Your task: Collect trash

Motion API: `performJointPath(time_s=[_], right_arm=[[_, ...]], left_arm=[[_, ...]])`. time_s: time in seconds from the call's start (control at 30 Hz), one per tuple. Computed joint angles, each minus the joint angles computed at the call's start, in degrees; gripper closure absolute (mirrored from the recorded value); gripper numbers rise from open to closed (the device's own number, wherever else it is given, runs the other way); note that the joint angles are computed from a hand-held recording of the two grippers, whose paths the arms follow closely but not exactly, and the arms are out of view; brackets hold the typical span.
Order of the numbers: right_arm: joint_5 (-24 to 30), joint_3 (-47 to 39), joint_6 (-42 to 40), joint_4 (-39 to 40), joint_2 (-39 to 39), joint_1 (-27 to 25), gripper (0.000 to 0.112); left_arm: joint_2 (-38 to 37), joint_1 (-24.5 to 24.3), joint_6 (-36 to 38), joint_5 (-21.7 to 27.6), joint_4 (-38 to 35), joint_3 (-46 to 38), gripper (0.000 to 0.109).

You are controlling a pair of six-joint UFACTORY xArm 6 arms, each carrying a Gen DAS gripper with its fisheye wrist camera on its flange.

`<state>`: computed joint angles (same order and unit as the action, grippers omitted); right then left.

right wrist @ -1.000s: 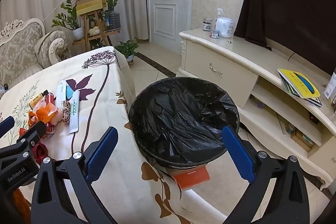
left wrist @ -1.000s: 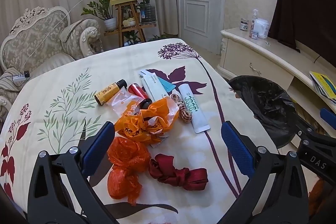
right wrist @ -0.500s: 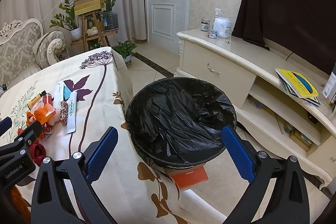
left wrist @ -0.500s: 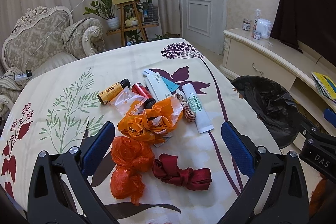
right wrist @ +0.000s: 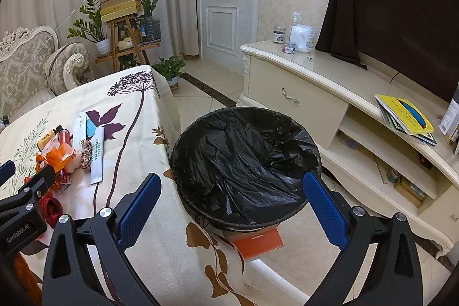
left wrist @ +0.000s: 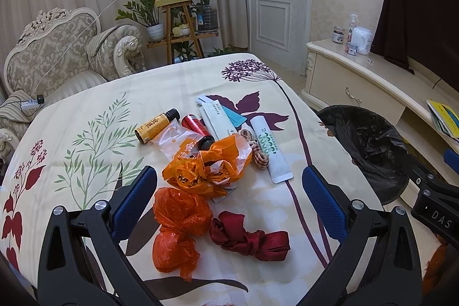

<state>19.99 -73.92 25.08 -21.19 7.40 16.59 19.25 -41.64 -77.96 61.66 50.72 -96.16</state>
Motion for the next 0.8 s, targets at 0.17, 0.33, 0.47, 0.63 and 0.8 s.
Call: performJointPath(time_s=[0.17, 0.33, 0.47, 0.63, 0.8], right_arm=[[-0.1, 0.1, 0.1, -0.1, 0.0, 0.1, 0.016], [0.0, 0.1, 0.0, 0.0, -0.1, 0.0, 0.016], [0.0, 0.1, -0.1, 0.0, -0.1, 0.0, 0.016], [0.0, 0.1, 0.3, -0.4, -0.1, 0.1, 0.016], [0.2, 0.0, 0.1, -0.2, -0.1, 0.1, 0.016]], left_arm=[[-0.2, 0.1, 0.0, 0.2, 0.0, 0.0, 0.010], [-0.2, 0.0, -0.1, 0.1, 0.1, 0.1, 0.010], [-0.2, 0.0, -0.1, 0.1, 0.1, 0.1, 0.010], [-0.3, 0.1, -0.1, 0.1, 0.1, 0.1, 0.010], [-0.4, 0.1, -0.1, 0.0, 0.0, 0.3, 0.010]])
